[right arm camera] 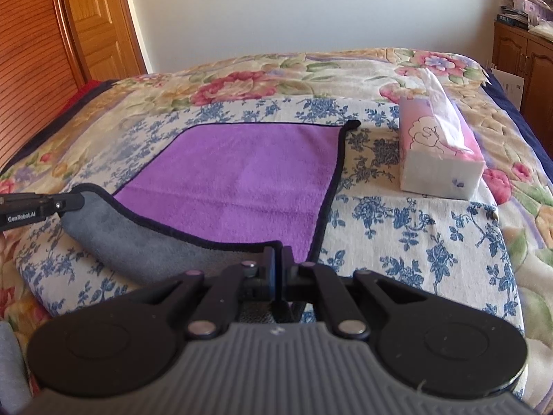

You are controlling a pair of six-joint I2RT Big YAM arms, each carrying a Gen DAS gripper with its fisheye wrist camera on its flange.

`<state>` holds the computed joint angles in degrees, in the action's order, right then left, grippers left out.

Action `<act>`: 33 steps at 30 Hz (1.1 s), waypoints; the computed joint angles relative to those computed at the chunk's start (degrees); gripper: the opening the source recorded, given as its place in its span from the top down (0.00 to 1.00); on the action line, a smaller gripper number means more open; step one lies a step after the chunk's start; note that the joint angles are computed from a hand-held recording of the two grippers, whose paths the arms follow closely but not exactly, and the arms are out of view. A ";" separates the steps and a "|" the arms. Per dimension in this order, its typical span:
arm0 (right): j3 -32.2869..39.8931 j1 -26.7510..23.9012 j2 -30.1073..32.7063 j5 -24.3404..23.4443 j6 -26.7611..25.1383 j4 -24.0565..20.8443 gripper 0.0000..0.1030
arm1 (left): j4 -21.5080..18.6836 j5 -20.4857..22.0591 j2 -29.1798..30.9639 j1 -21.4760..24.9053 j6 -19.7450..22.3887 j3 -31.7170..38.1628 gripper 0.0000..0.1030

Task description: Fold towel

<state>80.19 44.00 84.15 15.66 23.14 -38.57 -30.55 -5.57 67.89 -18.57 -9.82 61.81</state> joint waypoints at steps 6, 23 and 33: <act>0.20 -0.12 -0.08 0.22 -1.25 1.82 0.96 | 0.98 0.16 -0.07 -0.02 -0.23 0.41 0.96; 1.88 -1.67 1.21 0.11 -4.37 5.50 0.96 | 4.05 -0.62 1.94 0.23 0.21 2.45 0.96; 3.49 -3.04 3.31 -0.47 -5.97 6.63 0.96 | 6.06 -0.33 3.95 1.32 0.26 3.17 0.96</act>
